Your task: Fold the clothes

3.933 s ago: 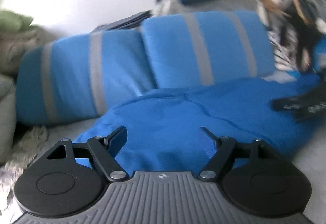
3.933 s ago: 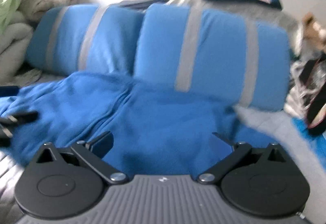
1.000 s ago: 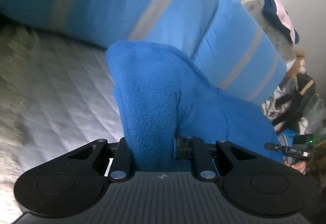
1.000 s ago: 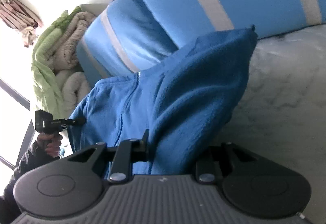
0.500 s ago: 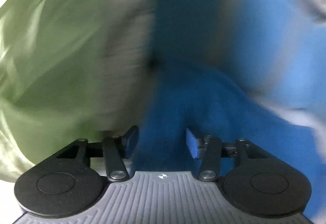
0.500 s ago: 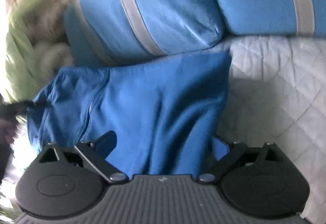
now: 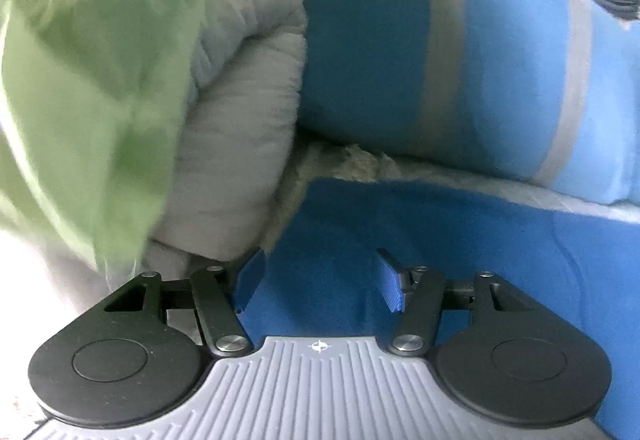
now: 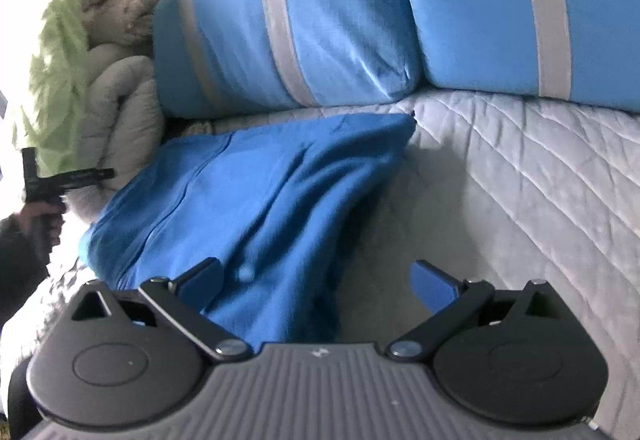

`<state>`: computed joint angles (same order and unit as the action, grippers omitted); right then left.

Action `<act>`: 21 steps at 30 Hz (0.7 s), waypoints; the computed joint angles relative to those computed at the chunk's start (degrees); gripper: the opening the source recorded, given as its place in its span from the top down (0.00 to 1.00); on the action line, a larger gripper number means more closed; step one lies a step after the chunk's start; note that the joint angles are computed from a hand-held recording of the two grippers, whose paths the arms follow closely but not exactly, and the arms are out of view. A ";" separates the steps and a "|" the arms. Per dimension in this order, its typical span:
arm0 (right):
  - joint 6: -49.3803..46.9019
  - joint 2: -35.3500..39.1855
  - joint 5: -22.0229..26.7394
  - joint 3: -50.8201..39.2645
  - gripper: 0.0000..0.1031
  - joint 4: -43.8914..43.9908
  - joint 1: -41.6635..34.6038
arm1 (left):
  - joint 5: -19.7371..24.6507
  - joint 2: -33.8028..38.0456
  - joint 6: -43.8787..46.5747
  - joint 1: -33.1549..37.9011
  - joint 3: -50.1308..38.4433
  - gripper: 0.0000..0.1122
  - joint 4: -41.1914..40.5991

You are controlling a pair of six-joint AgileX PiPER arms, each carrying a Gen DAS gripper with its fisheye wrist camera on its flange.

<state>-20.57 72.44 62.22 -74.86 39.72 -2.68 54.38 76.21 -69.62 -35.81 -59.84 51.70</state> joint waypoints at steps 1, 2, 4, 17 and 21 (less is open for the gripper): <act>-2.45 -1.41 0.55 1.93 0.00 0.65 -1.50 | -1.29 -1.21 -4.35 -1.84 3.72 0.48 3.34; -4.36 -2.57 0.94 3.77 0.00 0.98 -2.69 | -3.04 -1.01 -6.42 -2.01 5.97 0.48 4.92; -8.23 -4.40 1.76 7.68 0.00 1.79 -5.28 | -5.19 0.40 -11.09 -2.15 9.36 0.48 7.87; -19.74 -9.81 -3.09 25.91 0.00 14.01 -14.86 | 3.28 0.25 -27.77 -12.20 14.49 0.44 17.19; -18.29 -11.34 -6.62 26.47 0.00 12.12 -13.80 | 11.51 -5.11 -33.80 -26.34 16.50 0.44 18.40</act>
<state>-38.86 61.11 55.60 -48.39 51.84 -16.48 65.89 71.11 -103.42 -62.15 -43.34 70.10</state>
